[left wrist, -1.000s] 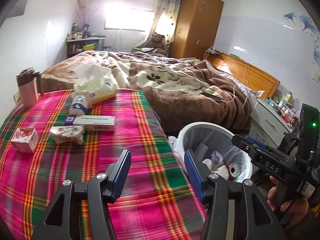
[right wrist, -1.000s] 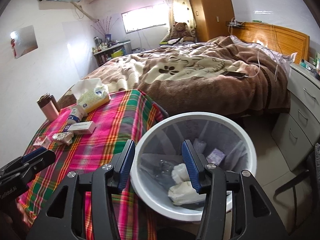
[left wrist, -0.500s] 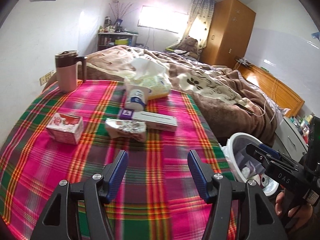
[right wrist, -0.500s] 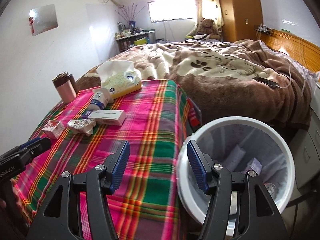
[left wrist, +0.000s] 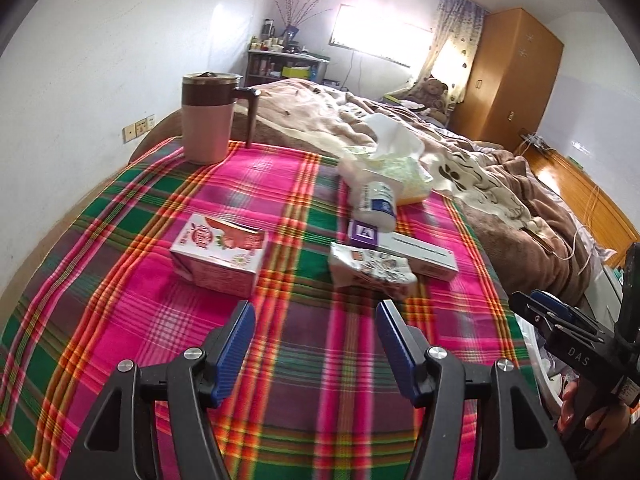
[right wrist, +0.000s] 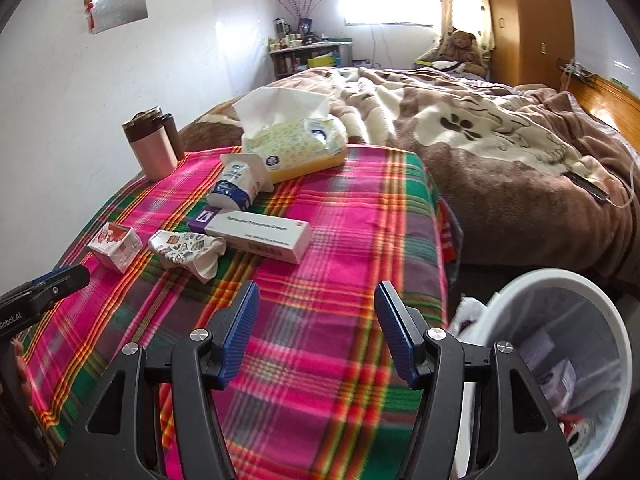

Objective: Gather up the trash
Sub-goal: 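Move both grippers back toward the pink juice carton and white cream box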

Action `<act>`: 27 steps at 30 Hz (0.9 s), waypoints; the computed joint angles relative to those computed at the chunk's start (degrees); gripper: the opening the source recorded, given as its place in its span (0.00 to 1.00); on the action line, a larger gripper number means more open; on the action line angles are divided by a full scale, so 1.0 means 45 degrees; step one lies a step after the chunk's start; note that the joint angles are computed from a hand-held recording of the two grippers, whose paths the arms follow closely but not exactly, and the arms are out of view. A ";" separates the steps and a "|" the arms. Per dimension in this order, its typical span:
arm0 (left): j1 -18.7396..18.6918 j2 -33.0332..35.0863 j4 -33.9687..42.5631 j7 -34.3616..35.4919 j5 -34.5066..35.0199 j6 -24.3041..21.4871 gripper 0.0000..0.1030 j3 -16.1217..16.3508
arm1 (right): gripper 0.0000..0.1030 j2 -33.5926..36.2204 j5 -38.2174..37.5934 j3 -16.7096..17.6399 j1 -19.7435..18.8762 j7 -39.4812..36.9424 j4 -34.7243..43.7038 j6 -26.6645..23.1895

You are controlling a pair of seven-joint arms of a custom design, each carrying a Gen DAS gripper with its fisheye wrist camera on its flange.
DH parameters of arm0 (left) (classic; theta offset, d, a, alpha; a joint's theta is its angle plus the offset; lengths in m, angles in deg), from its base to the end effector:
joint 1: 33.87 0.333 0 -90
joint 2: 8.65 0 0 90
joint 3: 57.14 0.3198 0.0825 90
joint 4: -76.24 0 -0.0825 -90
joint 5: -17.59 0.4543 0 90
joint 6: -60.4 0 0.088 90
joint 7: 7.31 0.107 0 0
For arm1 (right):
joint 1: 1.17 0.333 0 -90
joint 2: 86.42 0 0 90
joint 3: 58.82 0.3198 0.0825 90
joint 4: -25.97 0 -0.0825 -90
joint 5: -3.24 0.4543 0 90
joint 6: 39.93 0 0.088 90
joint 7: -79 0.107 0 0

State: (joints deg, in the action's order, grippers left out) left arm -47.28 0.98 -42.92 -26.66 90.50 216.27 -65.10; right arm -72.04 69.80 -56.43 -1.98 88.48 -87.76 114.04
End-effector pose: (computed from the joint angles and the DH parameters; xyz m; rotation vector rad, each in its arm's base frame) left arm 0.5946 -0.2686 0.3407 -2.1022 1.2992 -0.8248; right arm 0.6822 -0.0116 0.3335 -2.0089 1.2422 -0.3874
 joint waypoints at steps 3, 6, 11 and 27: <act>0.0178 0.0156 0.0041 0.0638 -0.0625 -0.0120 0.61 0.0081 | 0.61 0.0434 -0.0522 0.0032 0.0134 0.0318 0.0513 -0.0227; 0.0333 0.0291 0.0083 0.0739 -0.0888 -0.0007 0.61 0.0213 | 0.62 0.0796 -0.0960 0.0139 0.0214 0.0368 0.0932 -0.0262; 0.0481 0.0701 0.0381 0.1484 -0.1482 0.0010 0.61 0.0370 | 0.62 0.1464 -0.1830 0.0343 0.0304 0.0545 0.1703 -0.0458; 0.0481 0.1759 0.1199 0.3307 -0.3492 0.0302 0.61 0.0889 | 0.64 0.3087 -0.3707 0.0723 0.0329 0.0904 0.3853 -0.1753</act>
State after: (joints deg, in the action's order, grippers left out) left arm -45.11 8.90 -37.53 -11.78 74.78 217.63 -61.09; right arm -58.14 53.12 -53.17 -0.50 92.55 -70.42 106.15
